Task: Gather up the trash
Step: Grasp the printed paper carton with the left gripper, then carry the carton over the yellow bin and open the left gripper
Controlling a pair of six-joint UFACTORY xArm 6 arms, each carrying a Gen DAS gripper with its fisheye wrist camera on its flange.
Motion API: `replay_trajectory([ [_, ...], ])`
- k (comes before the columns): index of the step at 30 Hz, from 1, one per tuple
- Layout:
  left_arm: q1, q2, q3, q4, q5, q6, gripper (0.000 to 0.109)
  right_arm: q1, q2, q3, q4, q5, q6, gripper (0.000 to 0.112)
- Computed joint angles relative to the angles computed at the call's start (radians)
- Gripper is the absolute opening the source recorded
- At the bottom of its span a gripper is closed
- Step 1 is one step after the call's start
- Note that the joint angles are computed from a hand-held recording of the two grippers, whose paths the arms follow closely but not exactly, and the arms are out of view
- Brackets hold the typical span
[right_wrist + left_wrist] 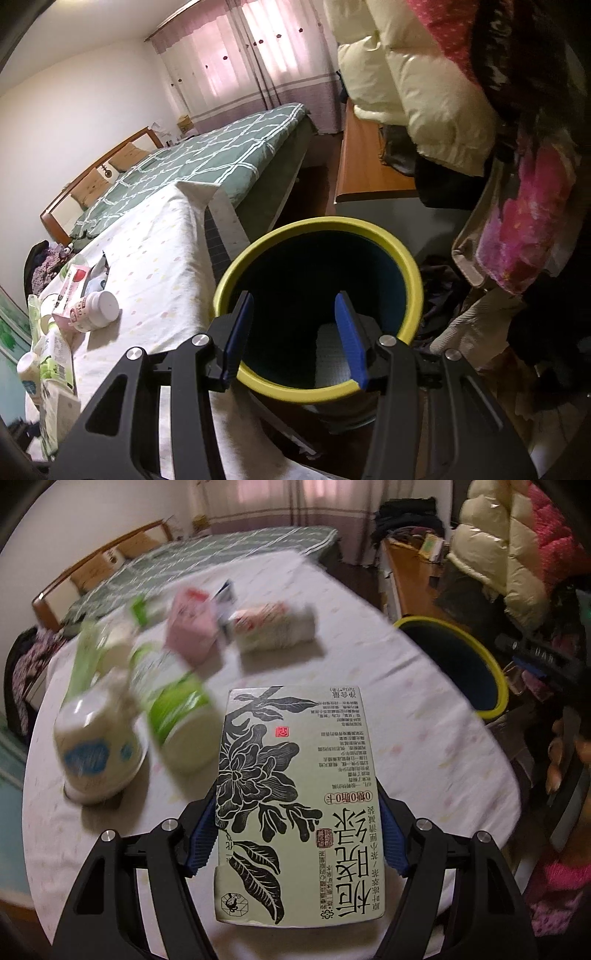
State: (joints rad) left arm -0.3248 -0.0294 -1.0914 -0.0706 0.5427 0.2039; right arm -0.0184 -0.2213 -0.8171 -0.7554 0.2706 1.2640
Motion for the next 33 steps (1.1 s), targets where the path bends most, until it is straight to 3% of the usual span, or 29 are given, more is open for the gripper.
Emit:
replay_trajectory([
  [5, -0.059, 0.11, -0.147, -0.007, -0.001, 0.021, 0.072, -0.024, -0.036, 0.035, 0.014, 0.011, -0.022, 0.045],
  [12, -0.151, 0.308, -0.426, -0.062, 0.09, 0.081, 0.072, -0.056, -0.092, 0.077, 0.008, 0.04, -0.03, 0.045],
  [27, -0.266, 0.739, -0.998, -0.018, 0.289, 0.034, 0.072, -0.133, -0.146, 0.133, 0.062, 0.065, -0.094, 0.045],
  [30, -0.273, 0.79, -1.064, -0.012, 0.305, 0.026, 0.073, -0.133, -0.141, 0.13, 0.062, 0.071, -0.093, 0.046],
  [33, -0.27, 0.791, -1.06, -0.023, 0.289, 0.027, 0.082, -0.129, -0.139, 0.125, 0.059, 0.079, -0.092, 0.047],
])
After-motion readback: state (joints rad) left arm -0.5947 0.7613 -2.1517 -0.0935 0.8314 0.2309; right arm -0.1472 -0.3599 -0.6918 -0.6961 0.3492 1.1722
